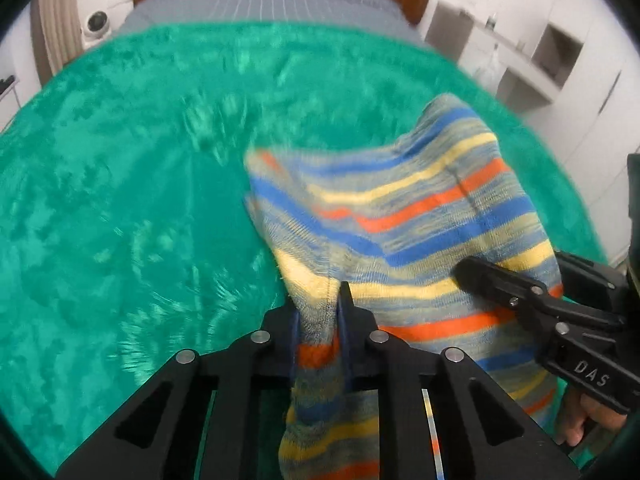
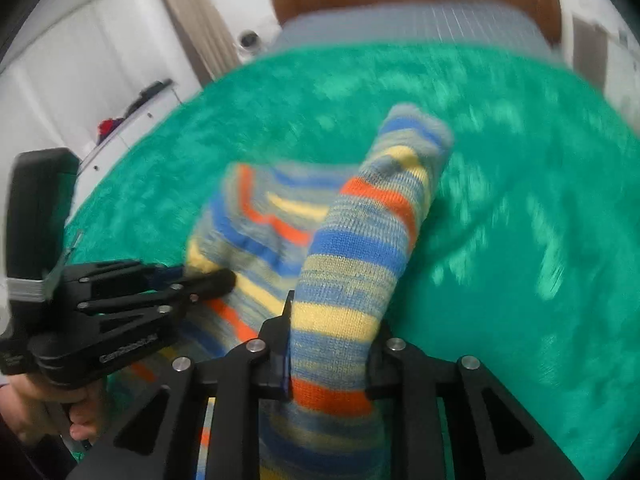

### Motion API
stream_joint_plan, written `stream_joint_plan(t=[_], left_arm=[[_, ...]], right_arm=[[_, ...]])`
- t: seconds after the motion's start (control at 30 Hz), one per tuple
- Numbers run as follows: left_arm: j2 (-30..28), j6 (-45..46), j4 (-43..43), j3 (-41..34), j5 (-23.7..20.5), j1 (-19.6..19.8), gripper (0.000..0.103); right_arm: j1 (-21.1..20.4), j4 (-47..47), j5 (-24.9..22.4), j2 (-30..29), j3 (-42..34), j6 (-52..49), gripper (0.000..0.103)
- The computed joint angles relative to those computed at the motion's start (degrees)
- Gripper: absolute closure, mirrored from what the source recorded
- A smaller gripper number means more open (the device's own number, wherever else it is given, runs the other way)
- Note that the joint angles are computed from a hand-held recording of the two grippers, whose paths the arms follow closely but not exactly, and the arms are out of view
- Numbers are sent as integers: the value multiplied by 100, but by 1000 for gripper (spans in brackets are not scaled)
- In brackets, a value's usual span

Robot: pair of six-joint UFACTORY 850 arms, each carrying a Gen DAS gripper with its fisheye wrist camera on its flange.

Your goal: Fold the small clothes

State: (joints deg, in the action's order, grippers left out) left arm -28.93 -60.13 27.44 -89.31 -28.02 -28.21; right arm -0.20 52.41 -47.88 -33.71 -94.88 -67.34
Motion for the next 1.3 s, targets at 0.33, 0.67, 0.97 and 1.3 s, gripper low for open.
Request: stream_joint_plan(t=[0.33, 0.67, 0.97, 1.3], left_arm=[[432, -550, 798, -114, -277, -121, 62], [978, -2512, 2739, 1092, -2026, -1168, 3], [1340, -3339, 3562, 663, -4567, -2442, 0], [1593, -3728, 2827, 615, -4948, -3311, 0]], right_arm=[[-347, 574, -1189, -270, -883, 733, 71], [-1043, -670, 257, 899, 1106, 179, 12], [-2219, 2176, 136, 3358, 3081, -3251, 0], [-2579, 293, -583, 4217, 3531, -1427, 0]])
